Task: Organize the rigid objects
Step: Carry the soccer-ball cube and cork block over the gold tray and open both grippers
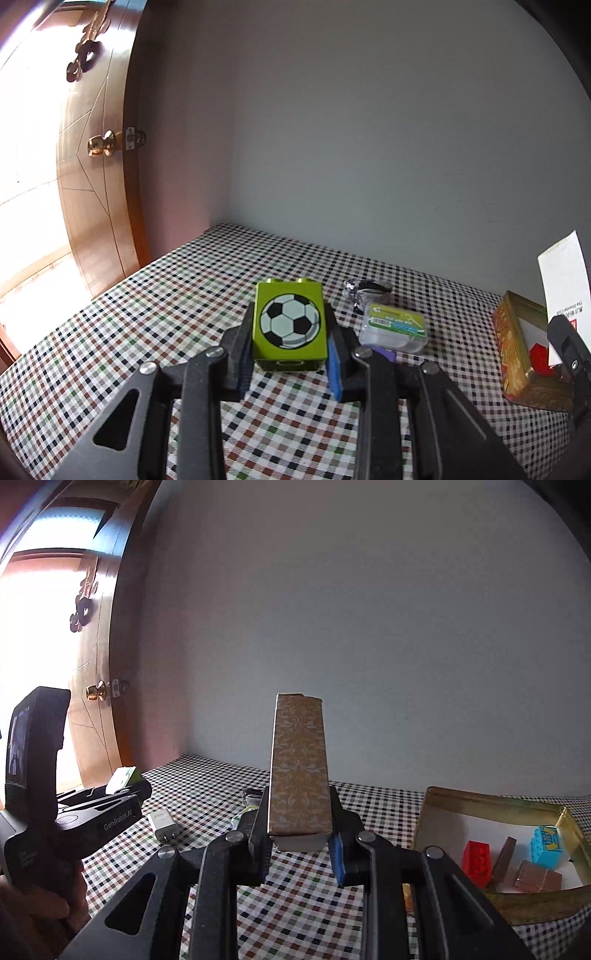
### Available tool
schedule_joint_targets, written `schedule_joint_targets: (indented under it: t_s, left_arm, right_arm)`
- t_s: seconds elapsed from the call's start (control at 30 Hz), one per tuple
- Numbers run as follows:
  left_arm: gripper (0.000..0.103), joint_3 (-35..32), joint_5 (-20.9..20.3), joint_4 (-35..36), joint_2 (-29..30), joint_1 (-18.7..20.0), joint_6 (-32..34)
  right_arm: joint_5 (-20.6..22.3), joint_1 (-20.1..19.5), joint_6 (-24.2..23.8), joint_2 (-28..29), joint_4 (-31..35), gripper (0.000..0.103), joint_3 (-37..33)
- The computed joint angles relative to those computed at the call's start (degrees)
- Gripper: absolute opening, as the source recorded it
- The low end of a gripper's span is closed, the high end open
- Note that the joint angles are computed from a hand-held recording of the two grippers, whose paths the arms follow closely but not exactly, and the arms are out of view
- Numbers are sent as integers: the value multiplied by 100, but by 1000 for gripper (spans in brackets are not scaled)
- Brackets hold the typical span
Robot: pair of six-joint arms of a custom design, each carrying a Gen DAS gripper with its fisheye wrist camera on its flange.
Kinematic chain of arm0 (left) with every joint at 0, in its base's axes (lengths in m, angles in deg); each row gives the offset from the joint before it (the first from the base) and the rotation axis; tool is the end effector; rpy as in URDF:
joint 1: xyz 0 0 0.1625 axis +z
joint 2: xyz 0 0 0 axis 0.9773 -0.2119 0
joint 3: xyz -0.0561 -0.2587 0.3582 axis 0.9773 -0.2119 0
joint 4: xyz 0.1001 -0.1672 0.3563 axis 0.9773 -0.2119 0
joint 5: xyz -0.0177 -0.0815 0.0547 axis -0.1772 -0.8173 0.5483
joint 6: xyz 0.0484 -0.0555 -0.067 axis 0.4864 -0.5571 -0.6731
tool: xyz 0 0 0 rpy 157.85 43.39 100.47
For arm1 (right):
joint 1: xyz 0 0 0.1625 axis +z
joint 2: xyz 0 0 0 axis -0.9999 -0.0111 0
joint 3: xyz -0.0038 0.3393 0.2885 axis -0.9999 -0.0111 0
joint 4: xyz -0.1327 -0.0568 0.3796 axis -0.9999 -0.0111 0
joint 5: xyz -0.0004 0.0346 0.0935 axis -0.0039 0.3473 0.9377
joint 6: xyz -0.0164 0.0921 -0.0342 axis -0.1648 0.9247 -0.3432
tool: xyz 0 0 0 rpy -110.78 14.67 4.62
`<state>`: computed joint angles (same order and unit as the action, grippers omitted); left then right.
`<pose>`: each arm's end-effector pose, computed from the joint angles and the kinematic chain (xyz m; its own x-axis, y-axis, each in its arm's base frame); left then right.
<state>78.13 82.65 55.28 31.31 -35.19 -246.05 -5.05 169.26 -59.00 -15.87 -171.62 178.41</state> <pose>-0.3452 -0.6163 -0.0285 -0.7791 -0.0578 -0.6243 0.5369 0.4525 -0.7120 0.0447 -0.5474 0.2657 -0.7073 -0.0638 0.7041 -0.6990 0.2121 -0.6829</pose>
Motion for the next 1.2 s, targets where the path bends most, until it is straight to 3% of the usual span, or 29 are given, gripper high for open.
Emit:
schedule_joint_targets:
  t_s: [0.63,0.93,1.2]
  left_arm:
    - [31,-1267,349,640,887,-458,170]
    - [31,-2232,498,1140,1479,-639,209]
    - [31,-3570,703,1909,2252,-803,218]
  right_arm:
    - [335,-756,193,-749,-285,27,168]
    - [504,-1168,350,-1126,-255,27,145]
    - [626,-1473,570,-1405,-190,27,70]
